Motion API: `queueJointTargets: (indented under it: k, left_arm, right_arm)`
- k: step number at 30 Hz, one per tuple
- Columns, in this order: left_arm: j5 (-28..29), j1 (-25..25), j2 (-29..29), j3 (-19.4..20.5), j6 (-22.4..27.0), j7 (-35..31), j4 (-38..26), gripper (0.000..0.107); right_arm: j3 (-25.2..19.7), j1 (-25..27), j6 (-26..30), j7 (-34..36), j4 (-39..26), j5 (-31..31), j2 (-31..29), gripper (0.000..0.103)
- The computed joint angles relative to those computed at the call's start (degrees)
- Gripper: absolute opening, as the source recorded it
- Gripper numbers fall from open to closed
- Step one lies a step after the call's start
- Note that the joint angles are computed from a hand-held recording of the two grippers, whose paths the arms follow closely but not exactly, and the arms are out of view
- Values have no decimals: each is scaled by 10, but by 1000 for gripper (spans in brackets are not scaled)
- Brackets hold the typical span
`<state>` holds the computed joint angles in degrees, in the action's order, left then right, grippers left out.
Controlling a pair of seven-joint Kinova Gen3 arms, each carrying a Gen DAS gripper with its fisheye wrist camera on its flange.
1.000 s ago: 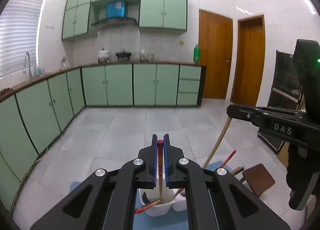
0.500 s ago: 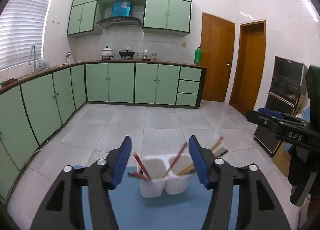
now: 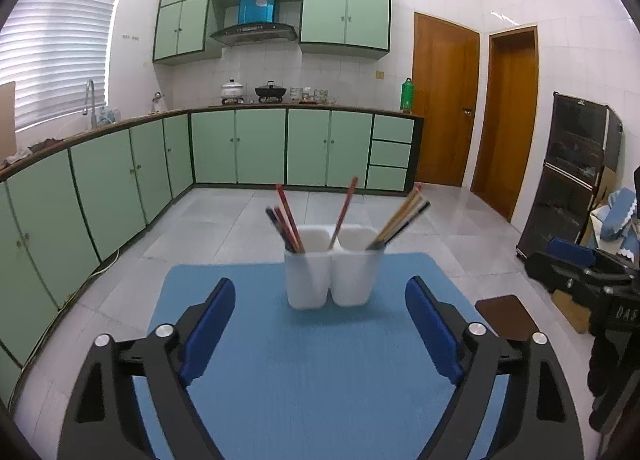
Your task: Organize utensils
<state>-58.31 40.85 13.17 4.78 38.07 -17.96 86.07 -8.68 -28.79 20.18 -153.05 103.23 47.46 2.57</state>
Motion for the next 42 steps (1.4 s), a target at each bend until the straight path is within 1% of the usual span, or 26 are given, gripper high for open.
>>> queueJointTargets:
  k: [4,7,9,12,22,28,42]
  left_arm:
    - [-24,21,-16,7,23,39,25,91]
    - [-42,27,-27,21,41,65,41,94]
    - [-53,30,-33,33,57,76,48,94]
    - [-64,32,-42,50,76,87,55,95]
    - [-109,43,-54,87,126,118,64,97]
    - [-125,43,-59,97,131,135,72,97]
    - [-149,44,-66,109,141,163,87,97]
  right_arm:
    - [-17,-13,10,-31,19,17,-14,96]
    - [-34,-17,19,-66,37,47,-28,96]
    - [-44,-15,24,-63,40,45,-34,96]
    - [-63,-13,37,-92,51,76,-47,96]
    - [-102,1,49,-123,71,100,-71,96]
    - [-119,3,57,-151,80,125,-78,96]
    - [-132,1,65,-167,84,141,-86,96]
